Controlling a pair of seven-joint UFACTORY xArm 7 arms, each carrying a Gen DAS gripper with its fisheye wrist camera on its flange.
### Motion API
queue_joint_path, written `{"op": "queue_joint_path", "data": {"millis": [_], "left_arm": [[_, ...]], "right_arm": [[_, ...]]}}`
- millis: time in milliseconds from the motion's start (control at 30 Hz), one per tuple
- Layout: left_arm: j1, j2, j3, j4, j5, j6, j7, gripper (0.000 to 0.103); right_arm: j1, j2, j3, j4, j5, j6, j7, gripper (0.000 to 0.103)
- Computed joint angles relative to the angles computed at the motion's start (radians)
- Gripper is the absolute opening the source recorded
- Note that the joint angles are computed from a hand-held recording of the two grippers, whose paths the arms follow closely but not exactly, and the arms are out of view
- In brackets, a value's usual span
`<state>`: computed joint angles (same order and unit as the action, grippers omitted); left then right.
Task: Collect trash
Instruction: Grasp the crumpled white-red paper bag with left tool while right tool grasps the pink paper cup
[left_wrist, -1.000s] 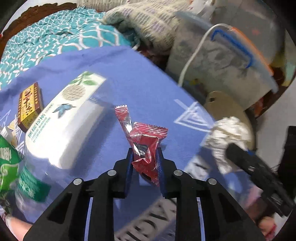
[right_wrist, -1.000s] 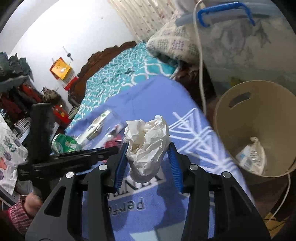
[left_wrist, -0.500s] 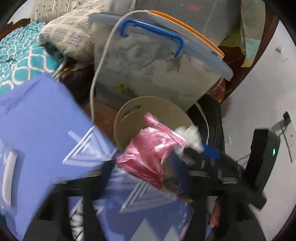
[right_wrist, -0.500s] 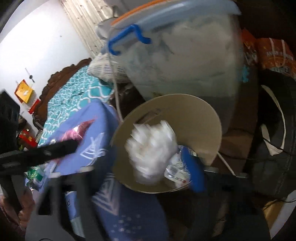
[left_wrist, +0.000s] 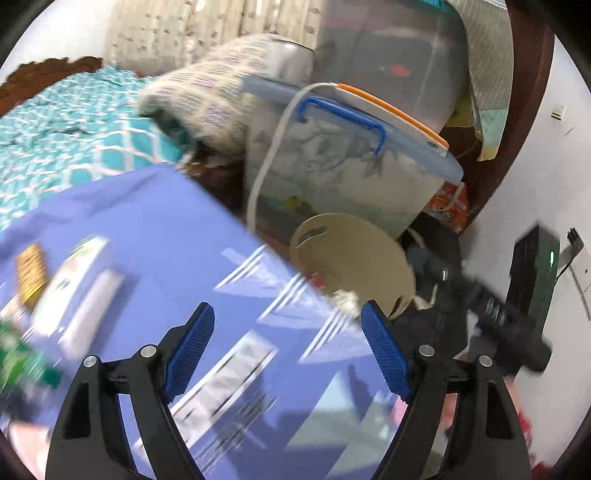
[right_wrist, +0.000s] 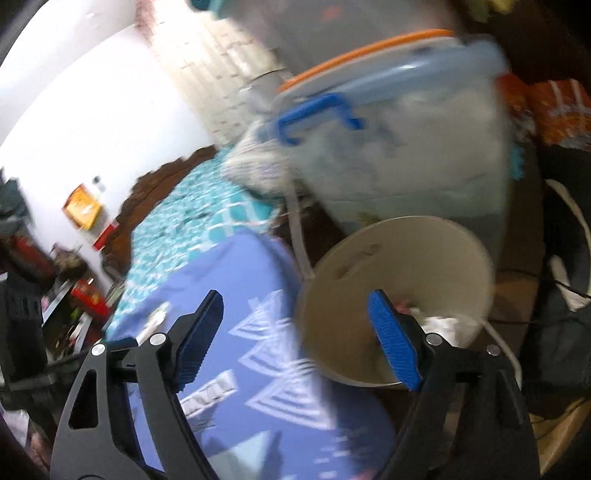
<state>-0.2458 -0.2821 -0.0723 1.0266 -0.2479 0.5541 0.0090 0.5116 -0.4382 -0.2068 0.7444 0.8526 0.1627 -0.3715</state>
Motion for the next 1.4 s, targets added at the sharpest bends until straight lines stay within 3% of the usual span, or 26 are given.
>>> {"op": "queue_joint_path", "data": {"millis": [133,267,500,667,833,867,900,933,967,1067,1100,1233,1400], "left_arm": [[0.048,-0.210,0.006,-0.183,0.065,0.027,-0.037,0.078],[0.106,-0.454,0.051,-0.345,0.106,0.117,-0.056,0.078],[0.313,-0.786,0.176,-0.502,0.172,0.302,-0.113,0.078],[0.402,-0.827,0.268,-0.533,0.170,0.343,-0.100,0.088],[0.403,-0.728,0.293,-0.534,0.136,0.242,-0.049,0.094],[0.403,-0.700,0.286,-0.531,0.132,0.232,-0.047,0.091],[0.393,-0.683,0.303,-0.526,0.117,0.249,-0.031,0.067],[0.374,-0.681,0.329,-0.525,0.088,0.263,-0.009,0.062],[0.361,-0.712,0.366,-0.534,0.054,0.283,0.023,0.062],[0.421,-0.842,0.396,-0.568,0.050,0.354,0.083,0.059],[0.451,-0.883,0.408,-0.576,0.053,0.382,0.093,0.059],[0.562,-0.965,0.488,-0.577,0.065,0.504,0.112,0.060],[0.623,-0.963,0.524,-0.579,0.041,0.526,0.115,0.060]], "right_arm": [[0.096,0.014,0.025,0.021,0.048,0.015,-0.040,0.078],[0.174,0.065,0.072,0.061,0.132,0.071,-0.109,0.073],[0.210,0.199,0.227,0.161,0.203,0.167,-0.136,0.070],[0.182,0.307,0.342,0.260,0.146,0.184,-0.087,0.070],[0.125,0.420,0.418,0.364,0.097,0.222,0.014,0.068],[0.109,0.428,0.425,0.372,0.098,0.256,0.028,0.059],[0.096,0.426,0.435,0.373,0.127,0.293,0.016,0.057],[0.088,0.414,0.447,0.368,0.153,0.329,-0.005,0.057],[0.087,0.390,0.460,0.348,0.137,0.338,-0.009,0.057],[0.110,0.285,0.467,0.269,0.173,0.389,-0.105,0.057],[0.125,0.242,0.475,0.231,0.161,0.367,-0.112,0.057],[0.133,0.172,0.501,0.160,-0.019,0.256,-0.004,0.064],[0.174,0.219,0.469,0.197,-0.099,0.169,0.016,0.093]]}}
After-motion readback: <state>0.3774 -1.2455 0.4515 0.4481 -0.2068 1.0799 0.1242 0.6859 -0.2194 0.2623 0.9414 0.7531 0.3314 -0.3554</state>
